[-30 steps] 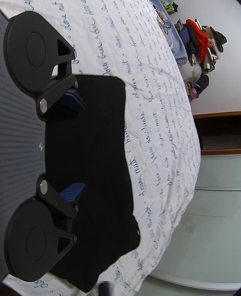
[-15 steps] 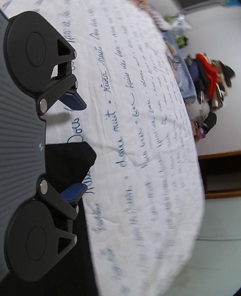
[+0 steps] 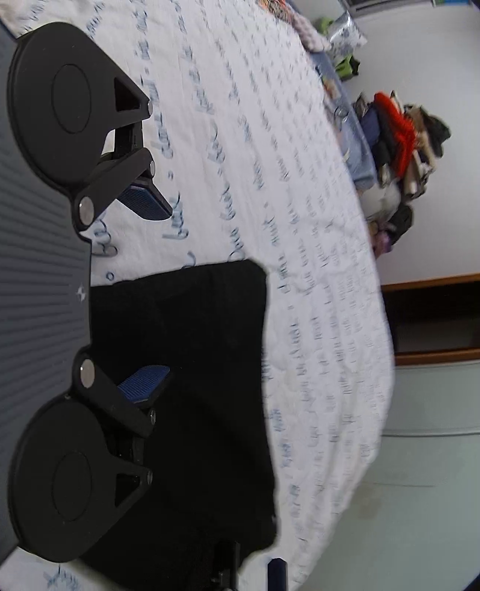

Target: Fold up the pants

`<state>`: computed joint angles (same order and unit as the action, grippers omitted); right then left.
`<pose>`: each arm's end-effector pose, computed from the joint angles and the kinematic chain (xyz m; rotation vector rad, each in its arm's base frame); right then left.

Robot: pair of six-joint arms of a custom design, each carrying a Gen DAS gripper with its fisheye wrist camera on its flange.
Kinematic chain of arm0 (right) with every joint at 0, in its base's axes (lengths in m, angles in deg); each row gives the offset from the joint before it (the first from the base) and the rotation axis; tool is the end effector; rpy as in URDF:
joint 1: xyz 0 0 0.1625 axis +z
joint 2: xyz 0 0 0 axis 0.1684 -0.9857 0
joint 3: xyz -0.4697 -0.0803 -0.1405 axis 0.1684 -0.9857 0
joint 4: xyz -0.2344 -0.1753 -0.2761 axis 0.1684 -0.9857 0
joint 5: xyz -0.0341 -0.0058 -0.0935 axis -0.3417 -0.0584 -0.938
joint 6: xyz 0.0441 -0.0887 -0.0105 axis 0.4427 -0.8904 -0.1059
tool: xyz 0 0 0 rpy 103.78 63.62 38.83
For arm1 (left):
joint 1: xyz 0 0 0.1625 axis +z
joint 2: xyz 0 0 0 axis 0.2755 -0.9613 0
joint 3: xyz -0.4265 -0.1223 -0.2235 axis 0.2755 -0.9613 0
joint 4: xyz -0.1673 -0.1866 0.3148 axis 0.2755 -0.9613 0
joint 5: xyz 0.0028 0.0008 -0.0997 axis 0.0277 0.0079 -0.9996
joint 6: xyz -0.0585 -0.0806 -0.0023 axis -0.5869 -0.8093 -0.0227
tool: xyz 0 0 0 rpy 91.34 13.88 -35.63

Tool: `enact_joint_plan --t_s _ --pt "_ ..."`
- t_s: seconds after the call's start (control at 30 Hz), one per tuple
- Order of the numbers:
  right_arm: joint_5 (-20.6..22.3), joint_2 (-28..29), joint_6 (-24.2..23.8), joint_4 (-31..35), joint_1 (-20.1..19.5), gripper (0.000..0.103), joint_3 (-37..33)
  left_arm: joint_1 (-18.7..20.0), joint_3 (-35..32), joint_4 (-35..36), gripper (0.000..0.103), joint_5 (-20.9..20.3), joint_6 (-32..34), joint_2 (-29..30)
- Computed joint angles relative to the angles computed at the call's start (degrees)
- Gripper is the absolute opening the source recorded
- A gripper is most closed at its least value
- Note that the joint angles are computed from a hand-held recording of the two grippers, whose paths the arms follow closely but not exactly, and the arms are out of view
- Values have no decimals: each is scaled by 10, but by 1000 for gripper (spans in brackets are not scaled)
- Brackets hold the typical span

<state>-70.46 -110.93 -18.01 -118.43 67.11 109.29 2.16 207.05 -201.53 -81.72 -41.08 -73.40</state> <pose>0.0485 -0.3910 0.4025 1.0510 -2.2267 0.9347 -0.4006 -0.3627 0.0675 0.5607 2.1084 -0.9279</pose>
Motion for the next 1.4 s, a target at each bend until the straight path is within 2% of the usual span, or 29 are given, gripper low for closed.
enact_joint_plan --t_s 0.07,0.13,0.23,0.27,0.33,0.4,0.47,0.53,0.67,0.77,0.87,1.0,1.07,1.13,1.27,1.4 --pt "21 -16 -6 -28 3 83 25 -16 22 -50 86 -8 13 -10" --pt "41 -31 -28 -26 2 92 45 -22 34 -86 86 -40 35 -11" --pt "11 -22 -66 -41 11 95 68 -25 30 -20 86 -54 -12 3" --pt "-3 -14 -68 -51 9 96 74 -30 38 -29 86 -47 -25 5" --pt "9 -17 -47 -44 -7 97 78 -36 32 -4 86 -46 -45 -4" --pt "12 -37 -25 -37 -7 97 80 -46 31 19 86 -26 -67 -11" --pt "42 -54 -28 -45 -17 98 88 -52 27 46 86 -13 -97 -15" --pt "56 -64 -31 -41 -23 102 91 -45 19 63 86 -28 -117 -20" --pt "5 -23 -53 -111 -18 103 110 -36 5 111 86 -55 -168 -17" --pt "32 -35 -24 -132 -29 103 124 -45 -4 142 86 -47 -197 -16" --pt "54 -53 -21 -152 -32 103 137 -50 -20 179 86 -45 -238 -13" --pt "12 -34 4 -242 1 103 164 -55 -40 221 86 -62 -292 -10" --pt "-19 -30 32 -259 20 103 172 -59 -46 236 86 -71 -311 -8" --pt "-46 -42 67 -244 35 103 177 -66 -52 258 86 -76 -332 -6" --pt "-109 -73 148 -156 64 103 164 -78 -68 306 86 -77 -352 4" --pt "-115 -85 159 -139 64 103 168 -83 -73 305 86 -93 -344 7"
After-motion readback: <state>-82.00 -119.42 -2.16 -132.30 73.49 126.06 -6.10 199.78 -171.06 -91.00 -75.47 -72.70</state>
